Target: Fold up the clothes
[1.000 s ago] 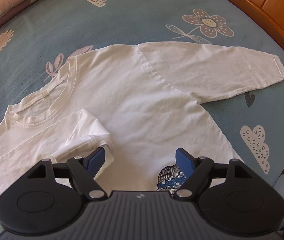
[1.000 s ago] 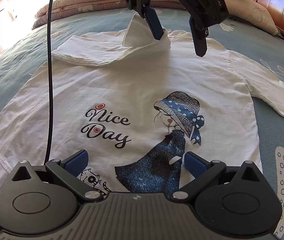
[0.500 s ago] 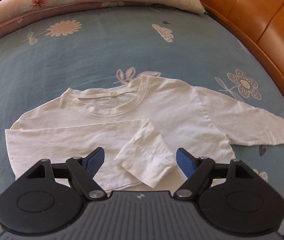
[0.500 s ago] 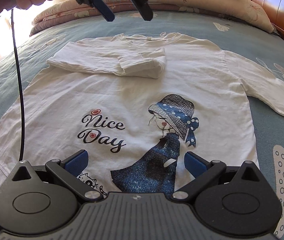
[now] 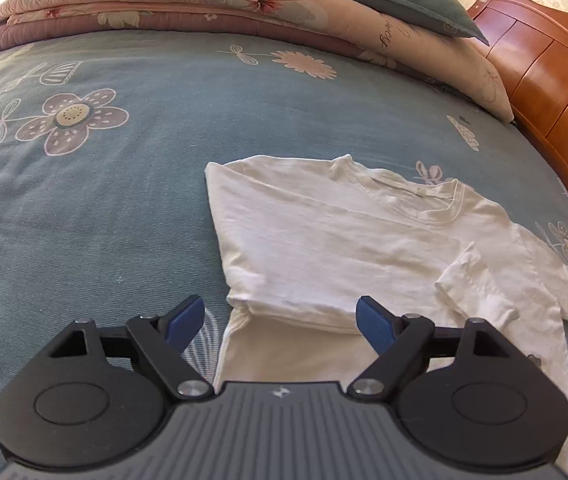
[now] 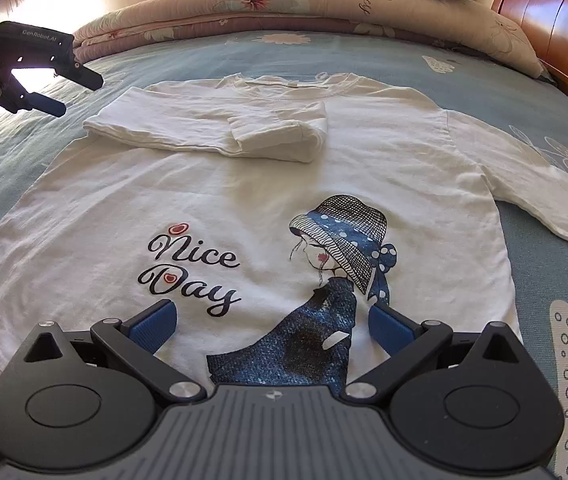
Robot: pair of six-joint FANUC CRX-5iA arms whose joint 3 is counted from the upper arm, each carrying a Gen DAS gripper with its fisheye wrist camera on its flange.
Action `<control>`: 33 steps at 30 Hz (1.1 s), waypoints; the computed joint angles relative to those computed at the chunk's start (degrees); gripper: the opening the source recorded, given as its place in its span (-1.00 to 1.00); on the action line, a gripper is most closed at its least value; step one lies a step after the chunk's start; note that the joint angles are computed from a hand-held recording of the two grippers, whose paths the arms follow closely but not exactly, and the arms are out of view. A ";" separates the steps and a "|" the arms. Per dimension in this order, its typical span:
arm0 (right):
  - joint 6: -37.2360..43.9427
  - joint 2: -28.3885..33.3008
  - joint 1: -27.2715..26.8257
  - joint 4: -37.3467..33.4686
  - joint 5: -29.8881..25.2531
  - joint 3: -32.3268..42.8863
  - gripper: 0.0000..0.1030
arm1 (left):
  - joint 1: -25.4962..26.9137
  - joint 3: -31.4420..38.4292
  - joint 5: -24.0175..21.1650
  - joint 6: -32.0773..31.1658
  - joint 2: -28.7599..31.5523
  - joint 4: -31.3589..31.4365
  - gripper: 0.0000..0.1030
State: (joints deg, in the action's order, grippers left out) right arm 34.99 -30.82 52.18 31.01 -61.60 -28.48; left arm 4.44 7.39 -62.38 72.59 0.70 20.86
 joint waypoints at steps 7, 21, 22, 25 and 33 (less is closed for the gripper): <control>-0.75 0.21 0.87 3.49 0.68 -1.83 1.00 | -0.19 -3.56 3.99 -4.44 -0.40 -2.95 0.61; -3.63 -0.79 1.03 8.07 3.79 -5.34 1.00 | 3.96 -10.76 9.54 -2.37 -5.63 8.93 0.63; -3.49 -0.48 1.05 7.96 3.27 -4.91 1.00 | 3.93 -10.70 8.61 -4.23 -4.64 14.18 0.67; -4.19 0.49 1.59 9.87 0.70 -3.96 1.00 | 1.86 -10.47 8.43 -8.93 -2.22 22.64 0.74; 8.15 8.38 -4.11 17.09 -1.32 4.61 0.98 | -1.02 -8.73 6.60 -10.78 1.82 20.92 0.75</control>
